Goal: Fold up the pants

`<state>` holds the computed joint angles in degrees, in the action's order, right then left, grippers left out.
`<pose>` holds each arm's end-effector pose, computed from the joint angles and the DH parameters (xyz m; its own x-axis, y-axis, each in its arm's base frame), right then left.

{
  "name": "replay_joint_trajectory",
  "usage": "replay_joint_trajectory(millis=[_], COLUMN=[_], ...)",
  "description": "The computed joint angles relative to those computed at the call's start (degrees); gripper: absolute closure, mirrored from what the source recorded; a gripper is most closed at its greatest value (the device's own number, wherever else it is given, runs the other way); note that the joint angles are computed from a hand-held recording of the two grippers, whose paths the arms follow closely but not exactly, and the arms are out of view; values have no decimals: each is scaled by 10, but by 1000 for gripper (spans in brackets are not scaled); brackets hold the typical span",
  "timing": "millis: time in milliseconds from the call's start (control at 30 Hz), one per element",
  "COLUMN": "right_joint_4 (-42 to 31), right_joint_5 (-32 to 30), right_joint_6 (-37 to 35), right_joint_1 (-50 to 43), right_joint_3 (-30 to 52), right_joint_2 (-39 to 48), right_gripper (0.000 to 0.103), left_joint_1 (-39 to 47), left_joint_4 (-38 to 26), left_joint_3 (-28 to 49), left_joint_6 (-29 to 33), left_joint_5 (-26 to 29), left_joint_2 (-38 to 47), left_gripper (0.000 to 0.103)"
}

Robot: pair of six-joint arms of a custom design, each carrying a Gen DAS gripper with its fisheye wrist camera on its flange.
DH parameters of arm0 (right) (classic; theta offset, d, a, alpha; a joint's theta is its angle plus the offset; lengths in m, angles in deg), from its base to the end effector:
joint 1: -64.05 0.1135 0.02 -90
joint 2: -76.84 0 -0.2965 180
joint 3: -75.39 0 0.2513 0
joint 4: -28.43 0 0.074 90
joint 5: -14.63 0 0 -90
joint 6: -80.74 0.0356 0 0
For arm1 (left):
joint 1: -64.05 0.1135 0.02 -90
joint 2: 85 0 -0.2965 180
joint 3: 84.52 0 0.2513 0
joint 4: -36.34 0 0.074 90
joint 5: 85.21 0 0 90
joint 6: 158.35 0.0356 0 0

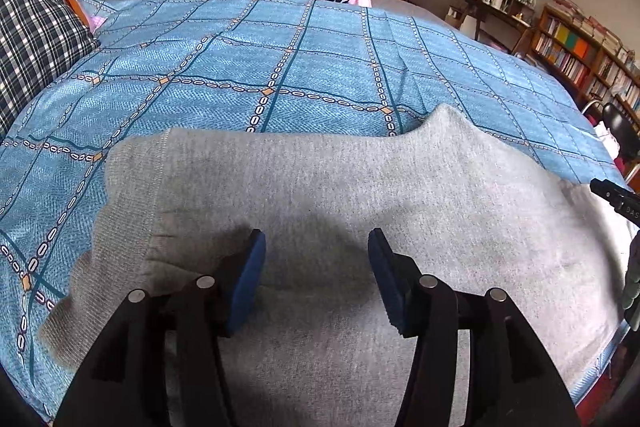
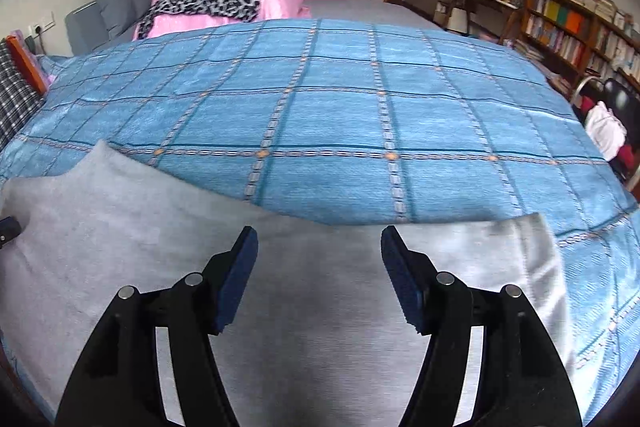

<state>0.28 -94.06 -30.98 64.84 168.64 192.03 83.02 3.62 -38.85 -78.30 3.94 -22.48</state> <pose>0.4482 0.0176 0.2053 -0.6316 -0.3593 -0.6870 -0.4869 0.8734 -0.0091 0.1840 0.0638 0.2203 -0.6513 -0.4066 -0.6407 -0.4535 0.8855 -0.1009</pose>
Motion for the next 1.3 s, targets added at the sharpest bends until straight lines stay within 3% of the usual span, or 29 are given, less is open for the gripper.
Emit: replay_joint_trajectory(millis=[167,267,467,567,667,833,1067,1300], right_joint_4=[-49,-128,-81,-88,-59,25,72,129], right_joint_5=[33,-13,6,-14,-36,-66,-129,-170], right_joint_6=[5,11,3,8,15,0,-84,-128], right_joint_1=[-65,-98,-93,-99,-108,-131,-187,-236], right_joint_3=[108,216,190,198,158,25,-141,-225], right_joint_2=[84,161,157,161,133,35,-57,-70], right_gripper=[37,41,42,42,42,32,31,30], left_joint_1=[-45,-48,-61,-79,-117,-198,-246,-233], left_joint_4=[8,24,19,-1,-13,-13,3,-13], left_joint_3=[8,13,26,41,59,101,194,311], left_joint_6=[-11,-17,-31,-48,-60,-75,-82,-88], left_joint_5=[-21,-30,-54,-60,-54,-68,-29,-24], left_joint_2=[15,55,77,69,60,94,227,380], left_gripper=[47,46,46,46,46,46,46,46])
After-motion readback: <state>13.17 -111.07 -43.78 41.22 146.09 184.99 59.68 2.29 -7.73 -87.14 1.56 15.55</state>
